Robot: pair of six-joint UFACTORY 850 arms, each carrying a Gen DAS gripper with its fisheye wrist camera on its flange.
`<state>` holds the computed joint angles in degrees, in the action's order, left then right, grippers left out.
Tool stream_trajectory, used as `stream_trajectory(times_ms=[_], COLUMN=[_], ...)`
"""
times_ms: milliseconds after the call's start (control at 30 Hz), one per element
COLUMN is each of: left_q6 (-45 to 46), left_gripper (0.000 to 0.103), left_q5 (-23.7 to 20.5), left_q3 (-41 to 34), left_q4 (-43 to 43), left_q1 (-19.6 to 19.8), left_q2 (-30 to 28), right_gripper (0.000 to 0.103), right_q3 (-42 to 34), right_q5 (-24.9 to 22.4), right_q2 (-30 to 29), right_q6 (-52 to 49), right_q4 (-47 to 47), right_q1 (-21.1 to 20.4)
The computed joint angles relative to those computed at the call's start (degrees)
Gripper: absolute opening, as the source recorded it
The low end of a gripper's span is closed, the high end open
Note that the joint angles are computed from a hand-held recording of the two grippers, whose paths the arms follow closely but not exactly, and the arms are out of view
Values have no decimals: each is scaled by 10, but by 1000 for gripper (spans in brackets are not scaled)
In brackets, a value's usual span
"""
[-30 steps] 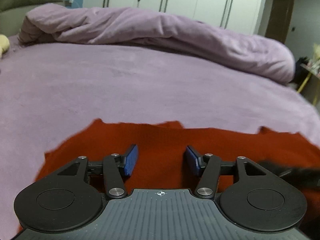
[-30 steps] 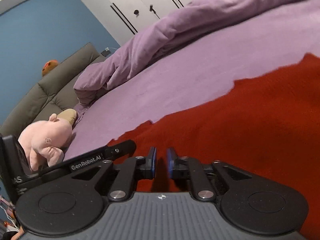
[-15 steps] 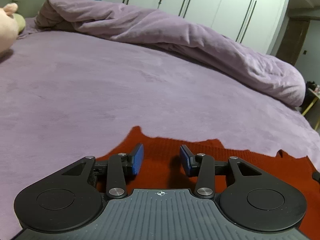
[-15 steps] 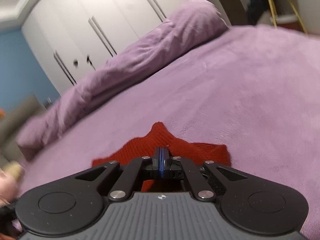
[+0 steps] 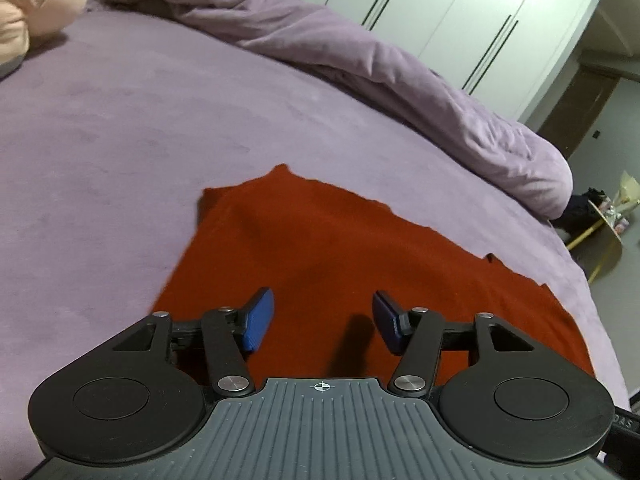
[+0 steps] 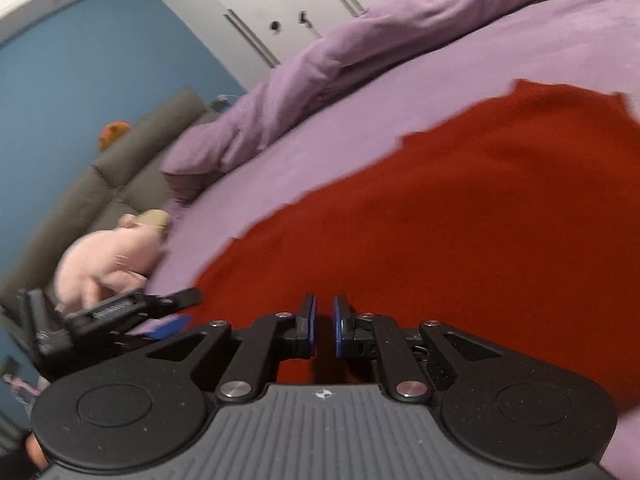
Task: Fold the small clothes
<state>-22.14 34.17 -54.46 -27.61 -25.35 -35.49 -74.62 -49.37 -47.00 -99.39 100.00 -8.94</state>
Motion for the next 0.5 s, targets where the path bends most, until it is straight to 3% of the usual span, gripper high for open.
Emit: stream_trajectory(times_ms=[133,267,300,367,400,433,500], left_q6=[58,231,244,271,256,217,97], left_gripper=[64,66,66,66,66,66,66], left_q5=[-36,-75,-75,-71,-72,-77,-92], left_q3=[17,31,41,65,80,97,138], left_q4=[-66,-284,-315,-375,-368,-338,-227], left_q1=[7,3,1,-3,-3,-3,-2], left_q2=[29,48,57,80,91,105,144], right_gripper=[6,0,0,7,17,17,17], right_q3=[10,31,43,70,79,89,118], right_q5=[53,114,145,260,307,330,308], right_q2=[15,44,58,94,106,117,136], right_q6=[-1,-65,-97,-213,-273,-314,-324], right_q4=[33,51,76,176,231,271,293], right_q1=[-44,-66,-60,-34,-25,-20,-24])
